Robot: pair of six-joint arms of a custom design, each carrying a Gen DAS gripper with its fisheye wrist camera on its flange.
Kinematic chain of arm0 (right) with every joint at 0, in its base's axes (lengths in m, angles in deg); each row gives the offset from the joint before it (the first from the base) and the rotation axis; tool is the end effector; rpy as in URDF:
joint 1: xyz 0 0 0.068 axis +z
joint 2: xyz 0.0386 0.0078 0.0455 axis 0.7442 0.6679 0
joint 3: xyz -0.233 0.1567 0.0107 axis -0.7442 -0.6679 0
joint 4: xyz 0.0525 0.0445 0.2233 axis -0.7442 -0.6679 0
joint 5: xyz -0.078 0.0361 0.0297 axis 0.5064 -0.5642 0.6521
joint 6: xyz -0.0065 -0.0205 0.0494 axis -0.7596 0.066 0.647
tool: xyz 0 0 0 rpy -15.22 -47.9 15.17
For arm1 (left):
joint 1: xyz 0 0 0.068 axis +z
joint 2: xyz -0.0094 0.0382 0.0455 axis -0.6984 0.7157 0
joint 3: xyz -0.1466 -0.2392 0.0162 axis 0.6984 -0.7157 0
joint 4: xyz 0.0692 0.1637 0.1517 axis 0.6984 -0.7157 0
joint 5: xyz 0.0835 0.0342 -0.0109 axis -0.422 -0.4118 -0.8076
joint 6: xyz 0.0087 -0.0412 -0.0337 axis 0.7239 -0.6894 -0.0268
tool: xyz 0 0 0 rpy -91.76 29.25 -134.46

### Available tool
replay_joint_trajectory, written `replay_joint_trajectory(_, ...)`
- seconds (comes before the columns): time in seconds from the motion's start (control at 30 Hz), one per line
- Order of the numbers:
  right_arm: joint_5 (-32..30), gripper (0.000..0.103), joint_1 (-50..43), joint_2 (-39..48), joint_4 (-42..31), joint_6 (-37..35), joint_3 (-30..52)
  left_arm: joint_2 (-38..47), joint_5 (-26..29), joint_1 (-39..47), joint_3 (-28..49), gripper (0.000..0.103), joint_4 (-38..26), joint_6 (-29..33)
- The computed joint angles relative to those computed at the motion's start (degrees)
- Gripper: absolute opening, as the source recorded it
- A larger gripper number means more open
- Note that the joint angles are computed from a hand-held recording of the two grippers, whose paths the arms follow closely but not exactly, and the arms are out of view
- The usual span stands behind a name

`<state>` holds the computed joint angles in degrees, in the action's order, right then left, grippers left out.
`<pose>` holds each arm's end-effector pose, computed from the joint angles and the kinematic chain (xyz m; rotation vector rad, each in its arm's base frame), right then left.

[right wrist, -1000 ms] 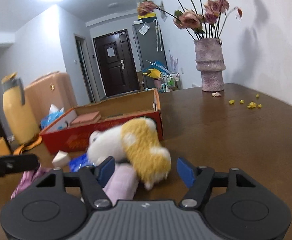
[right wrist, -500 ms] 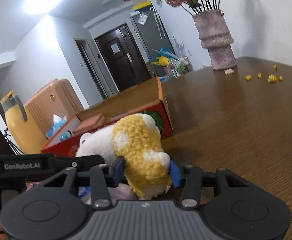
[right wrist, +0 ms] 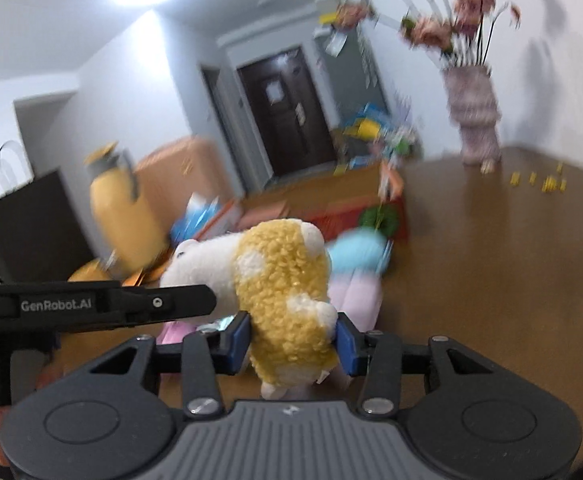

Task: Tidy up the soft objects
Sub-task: 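Lift the plush toy with both grippers and carry it over the red box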

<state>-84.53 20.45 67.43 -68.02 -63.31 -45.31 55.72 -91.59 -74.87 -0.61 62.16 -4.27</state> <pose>0.1831 -0.0637 0.2078 -0.2156 2.1050 0.6586 0.1665 -0.0952 0.2399 -0.0138 2.1459 -0.5425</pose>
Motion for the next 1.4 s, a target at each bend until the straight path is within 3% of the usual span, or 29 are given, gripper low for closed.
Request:
replay_joint_trajectory(0.07,-1.33,0.044,-1.87,-1.11,-7.72,-5.82,-1.07,-5.1,-1.78,-2.17,-3.38,0.042,-4.01,-4.12)
replay_joint_trajectory(0.13,-0.56,0.044,-1.62,-2.16,-9.93,-8.23,-3.22,-8.41,-3.38,-3.53,-6.41,0.042,-6.18,-6.26)
replay_joint_trajectory(0.27,1.72,0.048,1.68,-6.73,-5.87,-4.72,-8.65,-9.38,-1.56,-0.4,-9.78,0.044,-6.1,-7.99)
replay_joint_trajectory(0.37,1.88,0.052,2.4,-9.49,-8.0,-6.31,-8.46,-12.47,-1.51,1.82,-11.41,0.058,-6.69,-7.22)
replay_joint_trajectory(0.43,0.51,0.059,1.15,-10.21,-9.84,-9.17,-8.15,-14.55,0.63,4.13,-12.04,0.06,-6.46,-6.12)
replay_joint_trajectory(0.63,-0.26,0.059,1.36,-9.58,-4.77,-6.57,-9.3,-13.37,1.29,5.23,-14.13,0.061,-1.79,-4.25)
replay_joint_trajectory(0.7,-0.32,0.054,2.12,-8.54,-3.28,-6.38,-9.69,-11.67,1.41,4.95,-14.9,0.055,0.75,-3.79)
replay_joint_trajectory(0.73,0.49,0.041,3.4,-7.78,-2.08,-5.61,-9.81,-11.03,2.51,5.2,-15.14,0.05,1.78,-3.14)
replay_joint_trajectory(0.8,1.31,0.041,4.3,-7.14,-1.41,-5.46,-9.96,-9.53,0.36,3.66,-14.66,0.046,2.29,-2.86)
replay_joint_trajectory(0.9,1.48,0.038,4.88,-6.98,-3.35,-6.38,-7.93,-9.5,1.56,4.62,-12.39,0.045,0.64,-1.66)
replay_joint_trajectory(1.0,-2.26,0.037,3.02,-6.18,-5.56,-5.85,-2.95,-8.9,4.87,7.88,-8.13,0.045,1.1,1.51)
replay_joint_trajectory(1.1,-2.17,0.037,5.6,-2.84,1.92,3.31,3.26,-1.29,10.57,13.62,1.2,0.045,3.16,5.95)
replay_joint_trajectory(1.27,9.28,0.037,15.69,13.52,13.68,15.59,21.09,23.95,18.68,21.31,28.4,0.045,0.81,10.33)
replay_joint_trajectory(1.4,16.99,0.037,21.27,34.12,8.39,20.51,46.69,45.36,20.08,23.67,54.46,0.045,-7.4,10.94)
